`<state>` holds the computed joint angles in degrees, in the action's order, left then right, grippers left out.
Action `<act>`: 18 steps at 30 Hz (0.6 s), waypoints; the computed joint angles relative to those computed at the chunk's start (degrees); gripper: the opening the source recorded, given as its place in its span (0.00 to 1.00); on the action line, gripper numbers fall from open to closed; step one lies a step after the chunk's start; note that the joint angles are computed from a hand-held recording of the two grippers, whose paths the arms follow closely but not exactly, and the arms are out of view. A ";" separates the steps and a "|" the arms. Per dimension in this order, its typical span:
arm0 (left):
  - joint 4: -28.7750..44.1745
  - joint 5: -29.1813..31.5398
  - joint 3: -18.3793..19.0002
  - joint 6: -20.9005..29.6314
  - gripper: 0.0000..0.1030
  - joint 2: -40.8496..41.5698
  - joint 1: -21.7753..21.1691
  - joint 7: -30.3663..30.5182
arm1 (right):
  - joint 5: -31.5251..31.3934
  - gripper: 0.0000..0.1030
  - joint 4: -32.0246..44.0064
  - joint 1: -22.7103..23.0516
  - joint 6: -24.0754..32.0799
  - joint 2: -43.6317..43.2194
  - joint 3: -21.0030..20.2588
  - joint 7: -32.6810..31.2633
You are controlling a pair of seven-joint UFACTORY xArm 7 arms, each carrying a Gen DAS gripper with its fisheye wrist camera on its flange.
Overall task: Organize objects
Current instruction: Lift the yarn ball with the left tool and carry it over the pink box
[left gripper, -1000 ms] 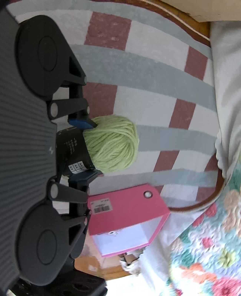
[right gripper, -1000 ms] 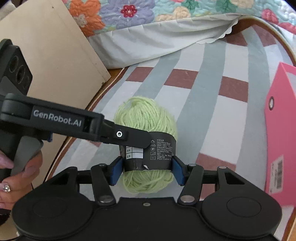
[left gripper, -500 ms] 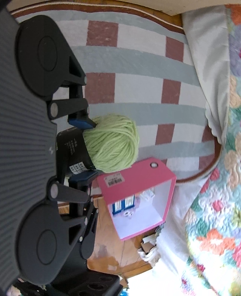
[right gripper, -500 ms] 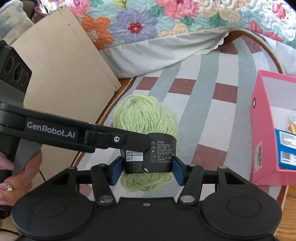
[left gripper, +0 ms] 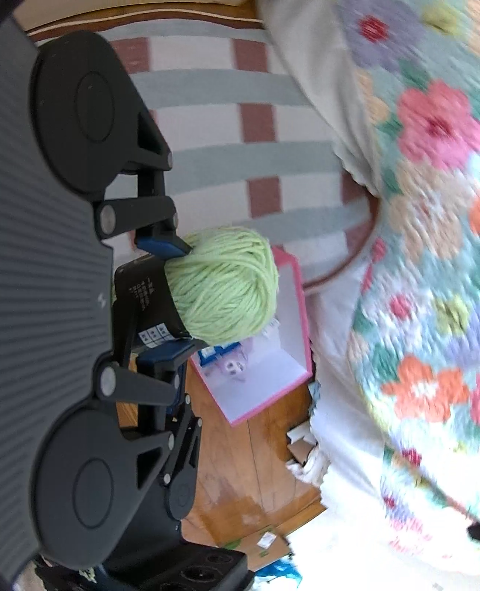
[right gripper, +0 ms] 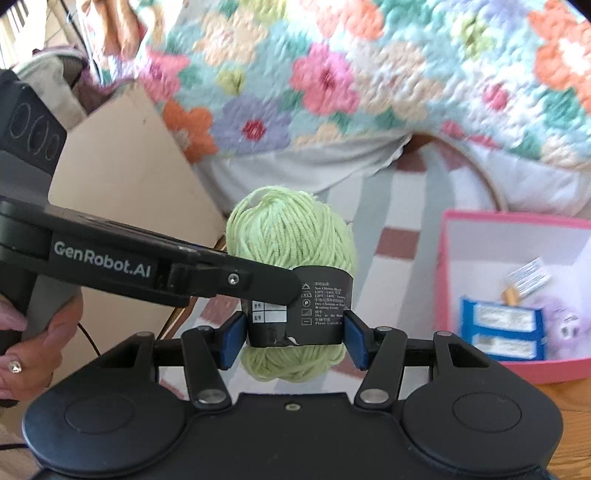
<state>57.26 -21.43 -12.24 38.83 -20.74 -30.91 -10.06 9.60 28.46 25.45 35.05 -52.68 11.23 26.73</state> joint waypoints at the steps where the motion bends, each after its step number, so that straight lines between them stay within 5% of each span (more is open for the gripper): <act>1: 1.65 1.02 -0.67 0.11 0.45 0.98 0.14 -0.41 | -0.53 0.59 0.10 -0.56 0.61 -1.01 -0.62 -0.38; 10: 10.69 6.55 -4.00 -6.21 0.45 9.53 -0.94 -1.14 | -4.39 0.59 2.75 -7.05 6.03 -5.83 -3.41 -5.12; 18: 13.50 -0.68 -3.86 -15.96 0.46 21.24 -2.65 4.25 | -9.01 0.59 0.51 -13.93 4.22 -3.30 -4.36 -9.72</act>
<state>70.76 -22.11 -16.09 22.87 0.50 -33.56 -5.81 0.59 28.97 11.52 39.27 -55.98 6.87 17.00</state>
